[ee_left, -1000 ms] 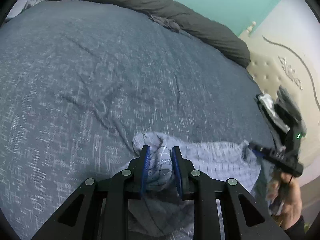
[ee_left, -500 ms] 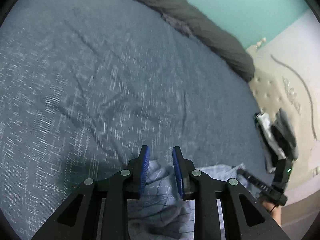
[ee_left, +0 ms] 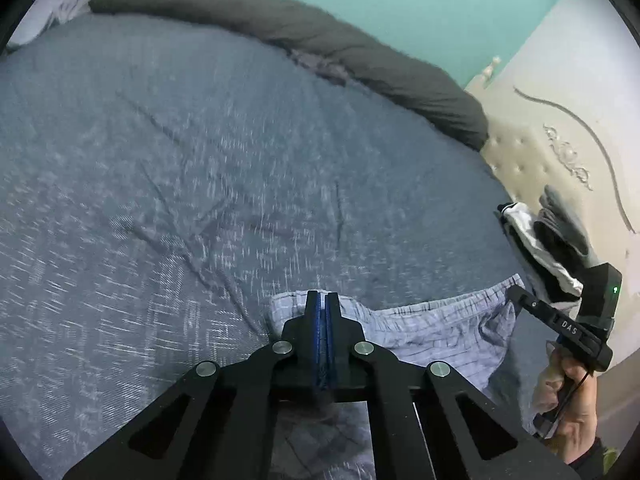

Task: Fold clothes

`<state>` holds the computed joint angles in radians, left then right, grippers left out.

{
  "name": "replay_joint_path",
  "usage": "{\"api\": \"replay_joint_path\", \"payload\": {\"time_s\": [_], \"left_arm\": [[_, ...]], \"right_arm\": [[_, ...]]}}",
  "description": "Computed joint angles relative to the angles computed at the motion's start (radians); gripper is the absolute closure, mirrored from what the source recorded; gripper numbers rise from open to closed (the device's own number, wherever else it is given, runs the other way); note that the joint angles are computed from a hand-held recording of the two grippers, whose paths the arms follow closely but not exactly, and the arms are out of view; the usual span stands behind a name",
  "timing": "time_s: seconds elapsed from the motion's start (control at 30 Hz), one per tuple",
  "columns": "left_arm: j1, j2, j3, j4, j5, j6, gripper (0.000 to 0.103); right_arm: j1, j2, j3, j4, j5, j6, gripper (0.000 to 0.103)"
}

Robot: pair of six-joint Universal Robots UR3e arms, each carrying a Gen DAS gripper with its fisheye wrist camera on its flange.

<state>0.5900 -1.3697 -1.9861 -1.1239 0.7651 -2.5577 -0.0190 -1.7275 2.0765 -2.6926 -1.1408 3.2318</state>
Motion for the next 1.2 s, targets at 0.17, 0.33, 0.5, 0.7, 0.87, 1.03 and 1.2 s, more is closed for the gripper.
{"api": "replay_joint_path", "payload": {"time_s": [0.17,0.33,0.5,0.7,0.87,1.03,1.2], "left_arm": [[0.113,0.16,0.058,-0.266,-0.086,0.126,0.102],[0.236,0.257,0.235,-0.601,-0.184,0.296,0.102],[0.348,0.261,0.537,-0.997,-0.288,0.478,0.102],[0.454,0.163,0.942,-1.478,-0.353,0.737,0.102],[0.438,0.145,0.959,-1.485,-0.324,0.725,0.102],[0.321,0.261,0.59,-1.054,-0.242,0.493,0.102],[0.13,0.267,0.243,-0.519,-0.123,0.182,0.102]], "right_arm": [[0.0,-0.09,-0.035,0.048,0.016,0.03,0.097],[-0.014,-0.173,-0.222,0.232,0.042,-0.029,0.097],[-0.032,-0.206,-0.44,0.408,0.06,-0.107,0.097],[-0.132,-0.219,-0.629,0.597,0.195,-0.154,0.097],[-0.103,-0.194,-0.633,0.652,0.148,-0.199,0.097],[-0.007,-0.064,-0.543,0.582,-0.005,-0.174,0.097],[0.064,0.075,-0.428,0.449,-0.108,-0.126,0.097]]}}
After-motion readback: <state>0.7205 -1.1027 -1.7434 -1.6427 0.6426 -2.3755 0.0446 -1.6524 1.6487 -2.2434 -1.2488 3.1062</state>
